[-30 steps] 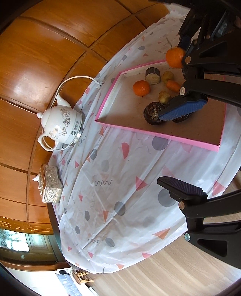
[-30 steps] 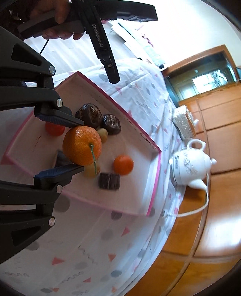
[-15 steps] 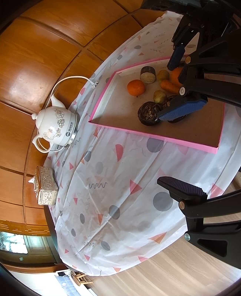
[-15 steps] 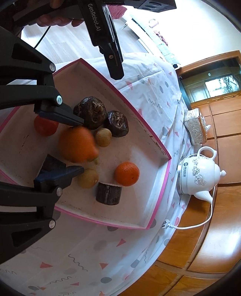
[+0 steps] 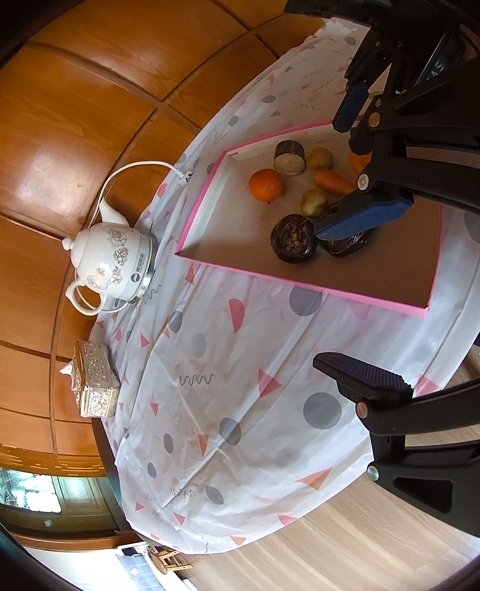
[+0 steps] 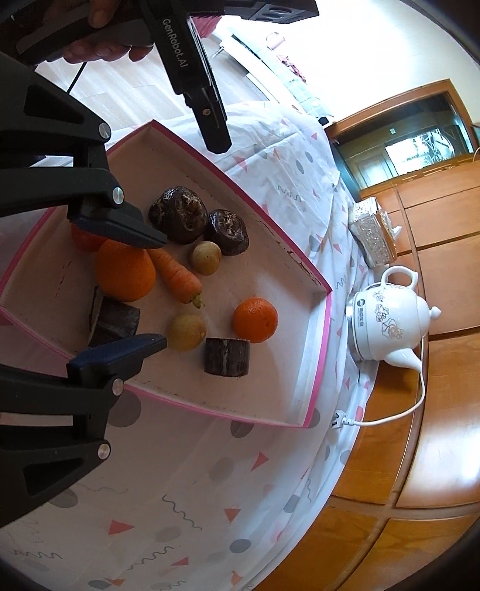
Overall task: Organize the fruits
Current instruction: 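Carry the mandarin into the tray and open the right tool, then withdraw the right tool from the tray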
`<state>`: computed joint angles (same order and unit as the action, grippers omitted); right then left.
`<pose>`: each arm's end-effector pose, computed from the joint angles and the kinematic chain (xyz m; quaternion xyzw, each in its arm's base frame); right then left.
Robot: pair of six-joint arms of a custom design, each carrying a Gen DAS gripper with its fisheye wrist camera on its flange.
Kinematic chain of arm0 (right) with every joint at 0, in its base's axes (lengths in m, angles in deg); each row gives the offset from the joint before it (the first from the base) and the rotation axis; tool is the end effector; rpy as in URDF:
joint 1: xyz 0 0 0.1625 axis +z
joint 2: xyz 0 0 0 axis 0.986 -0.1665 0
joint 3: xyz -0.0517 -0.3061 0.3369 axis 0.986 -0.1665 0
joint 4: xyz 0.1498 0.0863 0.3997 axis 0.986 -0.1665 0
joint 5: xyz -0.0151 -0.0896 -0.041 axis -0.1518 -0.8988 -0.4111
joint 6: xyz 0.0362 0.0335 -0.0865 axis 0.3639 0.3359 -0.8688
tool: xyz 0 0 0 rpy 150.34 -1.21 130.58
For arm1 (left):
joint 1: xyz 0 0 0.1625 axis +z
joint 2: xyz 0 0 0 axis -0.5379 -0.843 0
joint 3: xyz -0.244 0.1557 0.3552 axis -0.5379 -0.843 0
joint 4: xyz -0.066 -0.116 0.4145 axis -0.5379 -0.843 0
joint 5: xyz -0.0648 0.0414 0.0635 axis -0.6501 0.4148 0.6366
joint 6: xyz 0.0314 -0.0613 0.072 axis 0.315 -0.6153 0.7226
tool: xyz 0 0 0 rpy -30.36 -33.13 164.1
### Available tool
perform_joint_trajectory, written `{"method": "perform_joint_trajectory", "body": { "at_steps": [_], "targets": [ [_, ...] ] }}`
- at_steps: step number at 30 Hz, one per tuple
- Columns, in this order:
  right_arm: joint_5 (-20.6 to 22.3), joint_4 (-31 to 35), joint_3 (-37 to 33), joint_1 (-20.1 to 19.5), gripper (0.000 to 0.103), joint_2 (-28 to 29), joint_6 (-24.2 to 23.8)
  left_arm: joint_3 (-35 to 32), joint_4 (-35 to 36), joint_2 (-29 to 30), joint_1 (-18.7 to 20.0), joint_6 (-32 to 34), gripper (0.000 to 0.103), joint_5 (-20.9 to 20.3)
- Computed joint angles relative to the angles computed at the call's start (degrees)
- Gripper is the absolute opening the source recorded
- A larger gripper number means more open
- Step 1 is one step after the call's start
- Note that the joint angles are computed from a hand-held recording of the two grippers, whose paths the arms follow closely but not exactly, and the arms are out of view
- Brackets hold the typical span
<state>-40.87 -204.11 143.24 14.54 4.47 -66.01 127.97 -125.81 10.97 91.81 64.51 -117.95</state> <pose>0.1606 -0.7643 0.1706 0.2270 -0.9152 0.2233 0.2471 -0.2126 -0.7479 0.1257 0.0787 0.9103 -0.3220 0.2480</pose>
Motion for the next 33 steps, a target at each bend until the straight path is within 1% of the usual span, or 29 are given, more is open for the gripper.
{"method": "perform_joint_trajectory", "body": {
  "at_steps": [6, 8, 12, 14, 17, 19, 21, 24, 25, 27, 33],
  "targets": [
    [-0.77, -2.27, 1.42, 0.18, 0.049, -0.42, 0.09, 0.33, -1.47, 0.13, -0.65, 1.67, 0.066, 0.32],
    [-1.27, -4.17, 2.52, 0.28, 0.049, -0.89, 0.18, 0.46, -1.85, 0.08, -0.74, 1.85, 0.066, 0.41],
    [-0.04, -5.87, 4.94, 0.11, 0.049, -2.78, 1.69, 0.64, -2.29, -0.01, -0.82, 1.85, 0.068, 0.46],
    [-0.35, -6.62, 6.08, 0.17, 0.049, -3.39, 1.55, 0.66, -2.32, -0.03, -0.84, 1.99, 0.068, 0.35],
    [0.04, -5.95, 7.15, 0.0, 0.049, -4.15, 2.46, 0.81, -2.67, -0.08, -0.93, 2.33, 0.068, 0.17],
    [-0.64, -5.55, 7.21, -0.02, 0.049, -3.99, 2.42, 0.9, -2.74, -0.12, -0.98, 2.41, 0.068, 0.1],
    [-2.37, -5.36, 6.69, 0.04, 0.049, -3.21, 2.25, 1.03, -2.81, -0.16, -1.03, 2.52, 0.068, 0.06],
    [-2.57, -4.83, 6.01, -0.01, 0.049, -2.6, 1.75, 1.1, -2.93, -0.14, -1.12, 2.62, 0.068, 0.12],
    [-3.14, -5.43, 5.68, 0.13, 0.049, -2.14, 0.84, 1.04, -2.84, -0.1, -1.13, 2.6, 0.068, 0.11],
    [-2.79, -5.81, 5.15, 0.04, 0.05, -1.7, -0.13, 1.03, -2.73, -0.03, -1.17, 2.6, 0.068, 0.13],
    [-2.49, -5.6, 4.69, 0.05, 0.05, -1.71, 1.4, 1.26, -3.51, 0.0, -1.57, 3.11, 0.068, 0.57]
  ]
}}
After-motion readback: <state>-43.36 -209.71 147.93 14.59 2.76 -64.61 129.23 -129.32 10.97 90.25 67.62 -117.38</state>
